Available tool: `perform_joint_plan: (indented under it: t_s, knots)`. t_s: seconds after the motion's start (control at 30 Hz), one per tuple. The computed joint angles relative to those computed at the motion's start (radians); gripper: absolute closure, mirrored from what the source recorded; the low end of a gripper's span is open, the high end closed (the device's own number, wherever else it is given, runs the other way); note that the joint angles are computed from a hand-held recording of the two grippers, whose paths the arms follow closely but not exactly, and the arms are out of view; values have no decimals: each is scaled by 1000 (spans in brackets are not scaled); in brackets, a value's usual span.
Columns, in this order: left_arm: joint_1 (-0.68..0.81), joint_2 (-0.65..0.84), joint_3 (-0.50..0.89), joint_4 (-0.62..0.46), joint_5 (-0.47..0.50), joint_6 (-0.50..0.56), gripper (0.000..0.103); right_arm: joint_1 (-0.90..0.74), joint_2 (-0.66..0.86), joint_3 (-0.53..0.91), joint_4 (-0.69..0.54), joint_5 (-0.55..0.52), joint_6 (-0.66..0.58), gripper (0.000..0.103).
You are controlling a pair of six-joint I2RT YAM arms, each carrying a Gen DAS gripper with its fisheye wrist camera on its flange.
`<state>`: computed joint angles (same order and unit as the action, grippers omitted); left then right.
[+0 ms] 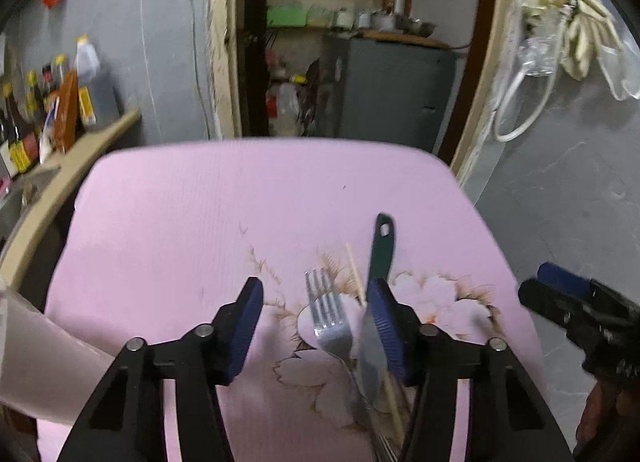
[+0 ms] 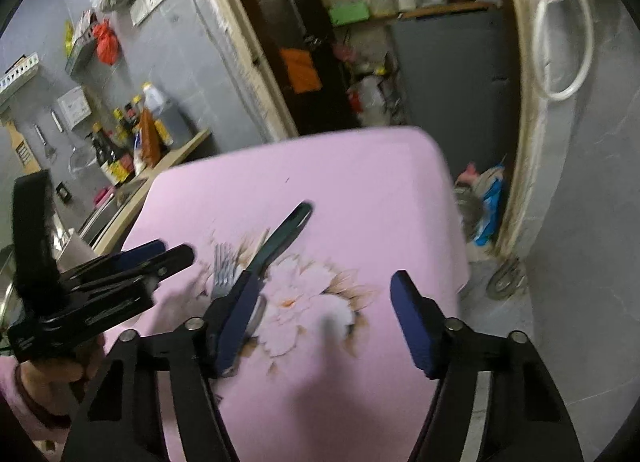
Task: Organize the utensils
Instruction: 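Move both open tools back over the remaining utensils, then grasp the metal scissors with the right tool while the left tool grasps the fork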
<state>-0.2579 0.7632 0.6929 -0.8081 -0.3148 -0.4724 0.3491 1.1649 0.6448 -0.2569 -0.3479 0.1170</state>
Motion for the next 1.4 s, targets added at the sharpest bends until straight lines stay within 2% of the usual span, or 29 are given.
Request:
perform_joint_plan:
  t_s: [0.23,0.4,0.67,0.77,0.93,1.13,1.27,1.4]
  knots:
    - [186,72,-35,96,186,65,72,145,101,-2,45,43,59,54]
    - [258,117,-44,135,283,106,80,232,148,11,51,89,91,60]
    - [327,156,-65,172,405,158,81,322,188,39,24,142,117,60]
    - [343,169,-65,182,426,174,81,352,195,53,3,178,119,60]
    - [336,190,-57,188,440,190,89,408,219,113,-63,280,102,61]
    - [334,177,-59,187,447,194,89,397,205,140,-134,305,73,61]
    - [335,159,-57,164,446,202,90,401,179,148,-183,339,57,66]
    - [337,143,-50,140,450,215,95,359,196,166,-208,291,59,68]
